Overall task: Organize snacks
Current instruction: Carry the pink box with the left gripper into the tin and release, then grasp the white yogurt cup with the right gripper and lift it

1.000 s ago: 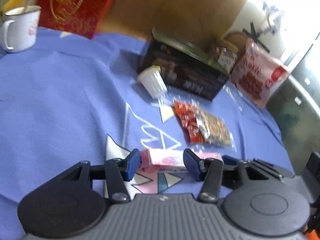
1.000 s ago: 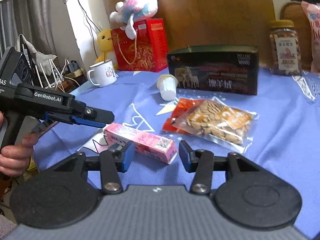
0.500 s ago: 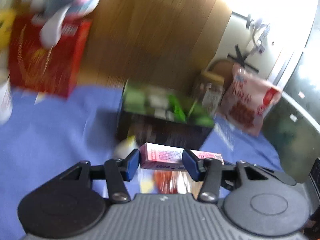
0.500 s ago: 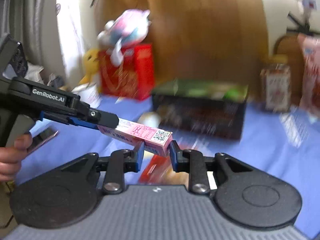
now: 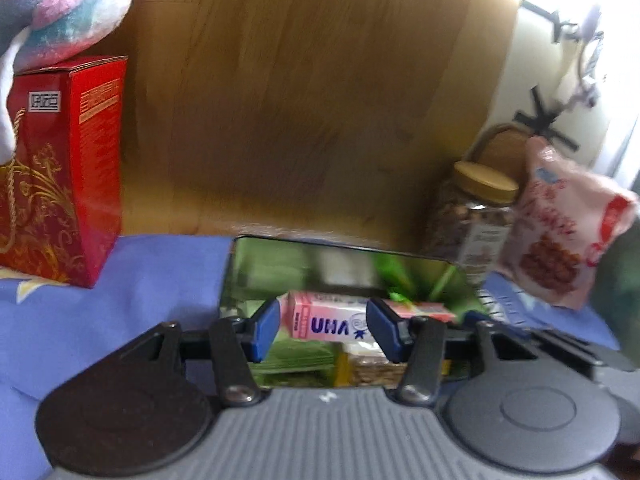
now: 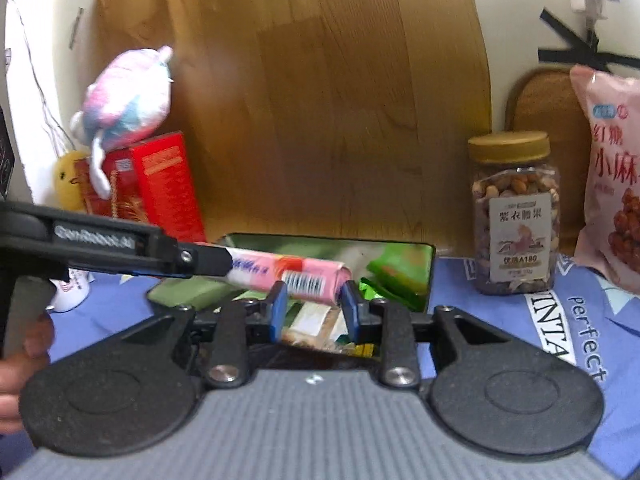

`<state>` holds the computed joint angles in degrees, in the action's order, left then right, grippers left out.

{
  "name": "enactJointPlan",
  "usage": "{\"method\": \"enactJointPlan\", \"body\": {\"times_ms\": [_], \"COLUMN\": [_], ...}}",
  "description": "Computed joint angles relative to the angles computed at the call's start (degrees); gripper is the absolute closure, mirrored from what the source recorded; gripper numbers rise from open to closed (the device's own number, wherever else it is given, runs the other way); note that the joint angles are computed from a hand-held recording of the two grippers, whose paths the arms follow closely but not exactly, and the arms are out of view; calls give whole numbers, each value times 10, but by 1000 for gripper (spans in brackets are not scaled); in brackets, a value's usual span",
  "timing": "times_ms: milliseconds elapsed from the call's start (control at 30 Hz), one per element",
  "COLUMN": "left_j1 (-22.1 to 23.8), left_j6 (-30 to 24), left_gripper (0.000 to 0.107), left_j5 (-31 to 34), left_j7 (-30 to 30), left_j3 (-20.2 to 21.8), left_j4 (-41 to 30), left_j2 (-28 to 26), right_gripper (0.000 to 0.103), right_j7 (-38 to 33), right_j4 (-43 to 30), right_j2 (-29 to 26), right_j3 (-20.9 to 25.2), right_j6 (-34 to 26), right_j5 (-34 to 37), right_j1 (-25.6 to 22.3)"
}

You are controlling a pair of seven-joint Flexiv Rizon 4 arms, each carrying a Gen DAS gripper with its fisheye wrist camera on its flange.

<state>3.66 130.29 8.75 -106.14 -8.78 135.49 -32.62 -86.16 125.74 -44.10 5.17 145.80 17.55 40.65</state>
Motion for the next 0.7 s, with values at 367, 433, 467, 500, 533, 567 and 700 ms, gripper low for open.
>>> {"method": "enactJointPlan", "body": {"times_ms": [367, 433, 467, 500, 533, 567, 700], "left_j1": [49, 9, -7, -22, -43, -70, -125], "left_j6": [127, 108, 105, 104, 108, 111, 126], "left_gripper": [58, 58, 58, 58, 58, 58, 53], "left_j5": [81, 26, 3, -16, -41, -74, -152], "left_j7": [-19, 6, 16, 26, 38, 54, 96], "left_j3": [37, 54, 61, 66, 74, 85, 97], "left_j4": [101, 110, 113, 115, 117, 121, 125], "left_j2": [-9, -7, -9, -12, -16, -16, -22], "right_gripper": [65, 61, 59, 57, 57, 57, 57], "right_j7": [41, 13, -1, -13, -19, -20, -14], "right_j4": [103, 94, 88, 80, 71, 61, 20], "right_j2": [-17, -22, -21, -20, -22, -22, -26], "right_j3": [58, 50, 44, 39, 36, 34, 16], "right_j6": [83, 60, 44, 26, 11, -8, -77], "right_j5": [-119, -113, -104, -97, -95, -90, -47], "right_j1": [-15, 18, 34, 48, 53, 58, 84]}}
